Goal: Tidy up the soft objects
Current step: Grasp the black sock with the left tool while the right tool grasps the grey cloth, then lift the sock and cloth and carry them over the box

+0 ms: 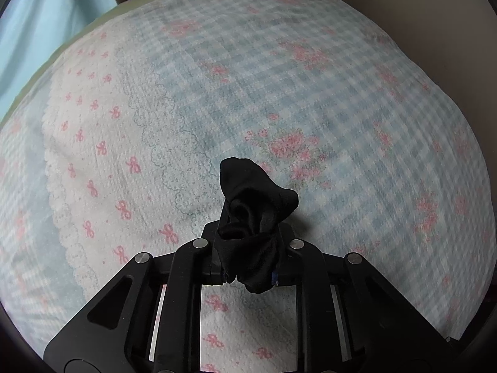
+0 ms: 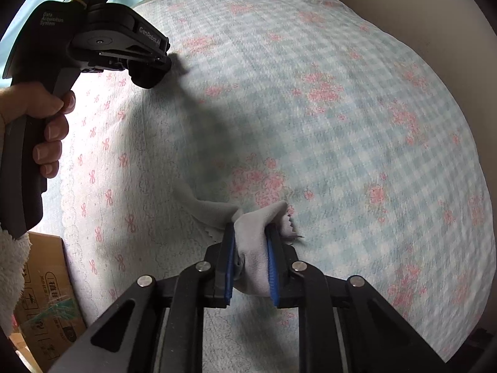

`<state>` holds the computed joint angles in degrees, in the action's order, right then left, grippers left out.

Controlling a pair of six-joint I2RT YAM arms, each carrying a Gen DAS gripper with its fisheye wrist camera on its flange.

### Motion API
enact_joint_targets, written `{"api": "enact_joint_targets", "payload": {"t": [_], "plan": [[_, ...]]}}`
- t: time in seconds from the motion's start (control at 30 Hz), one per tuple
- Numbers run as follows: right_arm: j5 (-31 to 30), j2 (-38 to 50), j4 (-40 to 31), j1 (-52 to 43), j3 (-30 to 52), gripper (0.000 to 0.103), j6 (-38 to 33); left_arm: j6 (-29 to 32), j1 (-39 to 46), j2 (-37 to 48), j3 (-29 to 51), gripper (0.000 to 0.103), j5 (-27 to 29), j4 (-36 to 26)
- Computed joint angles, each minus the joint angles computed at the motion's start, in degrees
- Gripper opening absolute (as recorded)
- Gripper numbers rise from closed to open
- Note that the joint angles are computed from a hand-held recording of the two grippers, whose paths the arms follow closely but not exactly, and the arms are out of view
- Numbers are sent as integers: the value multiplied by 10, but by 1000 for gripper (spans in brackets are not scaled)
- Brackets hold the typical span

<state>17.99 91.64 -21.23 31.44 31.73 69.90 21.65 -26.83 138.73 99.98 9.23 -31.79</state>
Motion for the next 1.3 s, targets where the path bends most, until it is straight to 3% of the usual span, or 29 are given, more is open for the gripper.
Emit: {"api": "enact_joint_targets", "payload": {"t": [0.3, 0.53, 0.7, 0.87, 1.07, 1.3], "plan": [[17, -101, -72, -25, -1, 16, -36, -13, 5, -85, -52, 15, 9, -7], [68, -188, -192, 2, 50, 16, -32, -33, 12, -191, -75, 15, 19, -49], [114, -217, -296, 38, 139, 16, -33, -48, 33, -287, -82, 15, 28, -105], [146, -243, -384, 45, 241, 16, -84, -61, 76, -381, -87, 15, 45, -173], [157, -217, -468, 91, 392, 16, -128, -67, 167, -479, -76, 15, 83, -260], [148, -128, -478, 167, 539, 16, -171, -4, 333, -551, -81, 15, 117, -336]]}}
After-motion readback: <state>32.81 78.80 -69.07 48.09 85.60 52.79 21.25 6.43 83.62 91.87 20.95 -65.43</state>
